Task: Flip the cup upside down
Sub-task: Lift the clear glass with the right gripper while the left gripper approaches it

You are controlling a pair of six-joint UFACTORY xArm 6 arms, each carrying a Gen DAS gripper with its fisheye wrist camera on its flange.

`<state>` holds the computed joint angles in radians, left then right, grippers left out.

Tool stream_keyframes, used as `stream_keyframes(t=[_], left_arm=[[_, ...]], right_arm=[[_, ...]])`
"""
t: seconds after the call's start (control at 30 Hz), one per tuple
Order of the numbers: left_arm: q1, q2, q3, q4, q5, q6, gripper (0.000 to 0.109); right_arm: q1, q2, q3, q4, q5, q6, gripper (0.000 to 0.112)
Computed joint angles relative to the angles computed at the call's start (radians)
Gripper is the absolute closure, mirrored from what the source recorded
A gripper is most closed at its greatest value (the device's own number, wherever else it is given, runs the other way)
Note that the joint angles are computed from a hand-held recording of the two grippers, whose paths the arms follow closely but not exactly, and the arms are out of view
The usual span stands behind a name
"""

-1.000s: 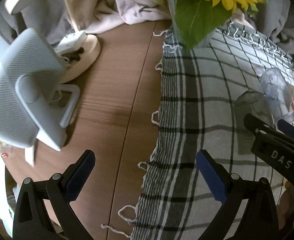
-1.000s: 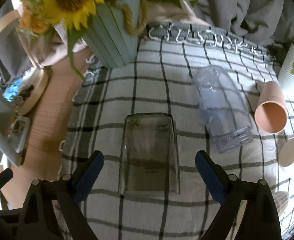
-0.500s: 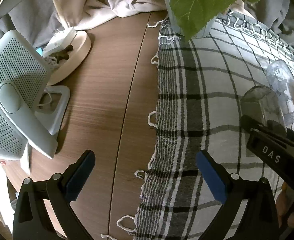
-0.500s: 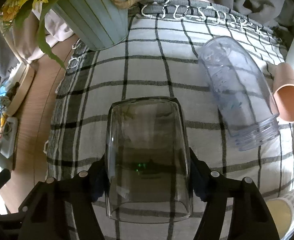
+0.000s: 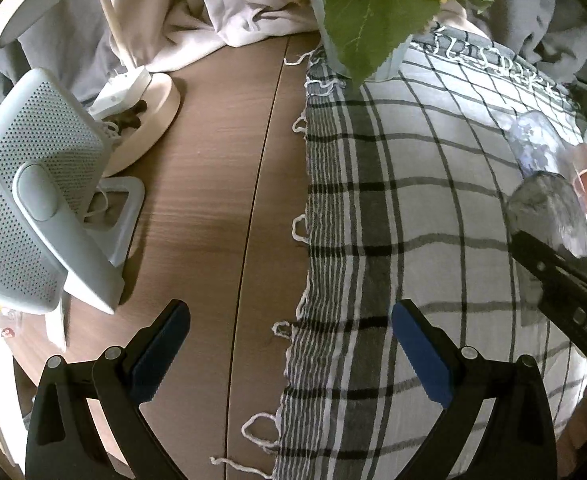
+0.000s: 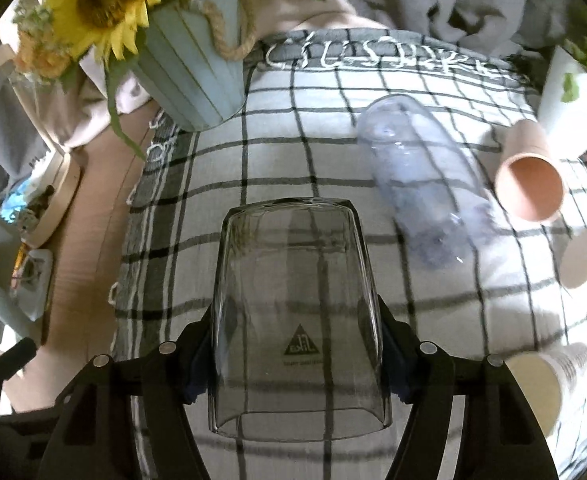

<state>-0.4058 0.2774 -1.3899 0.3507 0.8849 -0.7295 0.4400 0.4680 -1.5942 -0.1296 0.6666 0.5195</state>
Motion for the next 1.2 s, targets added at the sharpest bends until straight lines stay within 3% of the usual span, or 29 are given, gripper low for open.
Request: stream_keyframes(t=[0.23, 0.6, 0.93, 1.2], left_arm=[[-0.021, -0.06, 0.078, -0.019, -0.02, 0.037, 0.006], [-0.051, -0.105, 0.16, -0.015, -0.015, 0.024, 0.006], [-0.072, -0.109, 0.171, -0.004, 0.039, -0.021, 0.006], [-0.076, -0.122, 0.174, -0.006, 0.066, -0.063, 0.006]], right_arm=[[0.01, -0.136, 0.169, 0.0, -0.016, 0.057, 0.044], [0.031, -0.223, 0.333, 0.045, -0.025, 0.075, 0.044], [0.035, -0.23, 0.381, 0.074, -0.05, 0.038, 0.044], [0.027, -0.23, 0.38, 0.154, -0.019, -0.041, 0.042]])
